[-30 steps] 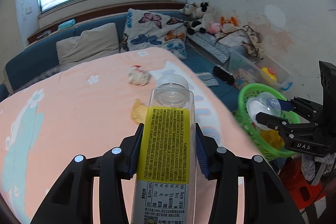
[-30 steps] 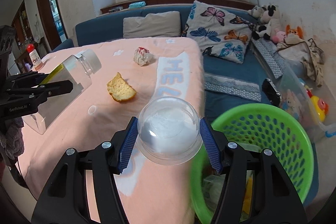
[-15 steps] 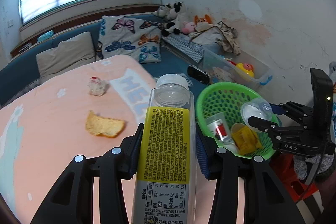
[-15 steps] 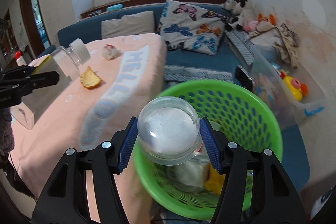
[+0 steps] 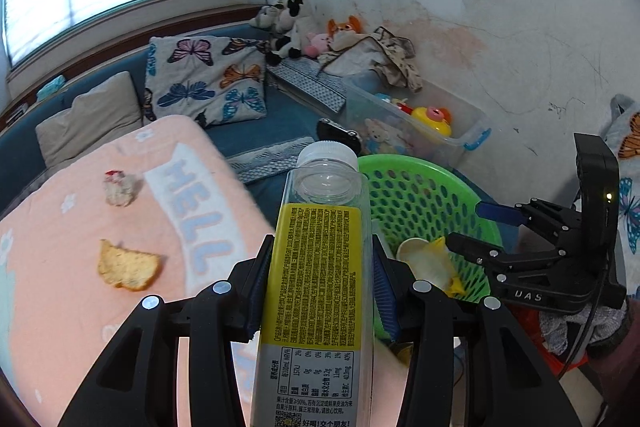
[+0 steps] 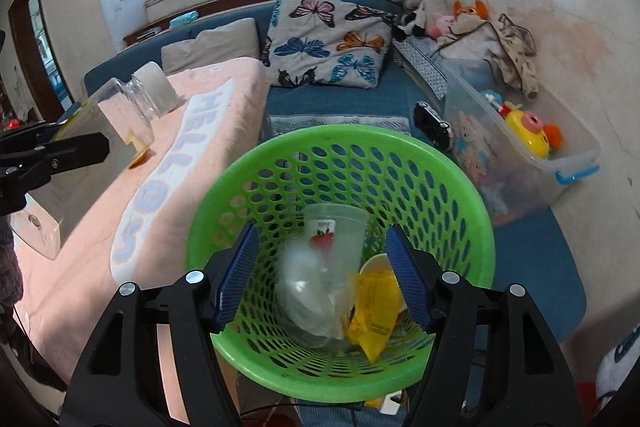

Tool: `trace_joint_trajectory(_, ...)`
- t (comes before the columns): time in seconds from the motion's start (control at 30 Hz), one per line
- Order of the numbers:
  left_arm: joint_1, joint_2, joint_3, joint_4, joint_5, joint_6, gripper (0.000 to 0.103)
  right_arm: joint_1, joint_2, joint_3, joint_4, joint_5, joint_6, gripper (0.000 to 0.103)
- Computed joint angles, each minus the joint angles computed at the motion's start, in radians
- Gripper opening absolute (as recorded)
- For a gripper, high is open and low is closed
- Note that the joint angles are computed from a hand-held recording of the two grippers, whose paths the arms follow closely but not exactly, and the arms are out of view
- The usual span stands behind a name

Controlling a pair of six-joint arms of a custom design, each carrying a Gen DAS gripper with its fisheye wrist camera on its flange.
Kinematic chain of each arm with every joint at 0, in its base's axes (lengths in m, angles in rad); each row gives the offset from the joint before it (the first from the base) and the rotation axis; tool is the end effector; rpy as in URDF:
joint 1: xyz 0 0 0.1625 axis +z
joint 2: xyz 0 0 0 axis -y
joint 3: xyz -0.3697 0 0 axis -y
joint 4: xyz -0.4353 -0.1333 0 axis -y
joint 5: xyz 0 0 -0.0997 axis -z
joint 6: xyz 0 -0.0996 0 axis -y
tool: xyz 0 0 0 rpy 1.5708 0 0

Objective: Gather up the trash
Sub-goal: 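Drop the small clear cup into the basket with the right tool while the left carries the bottle, then open the left tool over the basket to drop the water bottle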

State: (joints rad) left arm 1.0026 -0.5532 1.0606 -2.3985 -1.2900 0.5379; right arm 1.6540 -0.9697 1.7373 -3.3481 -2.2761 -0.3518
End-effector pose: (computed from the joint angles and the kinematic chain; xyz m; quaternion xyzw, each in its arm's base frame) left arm -0.3055 -0.7775 0.0858 0.4945 0.8435 -0.1600 0.1357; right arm 0.1216 -0.6317 0.2092 0.0141 -0.8381 0.4094 0.3604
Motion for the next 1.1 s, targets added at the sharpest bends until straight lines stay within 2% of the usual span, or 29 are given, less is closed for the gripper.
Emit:
trace_joint_trajectory(0.43, -0.033, 0.090, -0.045, 0.039, -0.018, -0.030, 0.044, -0.010, -0.090, 0.102, -0.079, 0.016, 0.005, 0.067)
trace_joint_trajectory(0.87, -0.051, 0.146, -0.077, 0.070, -0.026, -0.034, 0.045, -0.014, -0.120, 0.134, -0.103, 0.029, 0.017, 0.067)
trace_joint_trajectory(1.03, -0.049, 0.136, -0.059, 0.057, -0.042, -0.018, 0.063, -0.015, -0.123, 0.137, -0.100, 0.031, 0.026, 0.067)
trace_joint_trajectory(1.1, -0.049, 0.121, -0.041, 0.042, -0.048, -0.011, 0.065, -0.015, -0.123, 0.137, -0.098, 0.032, 0.028, 0.067)
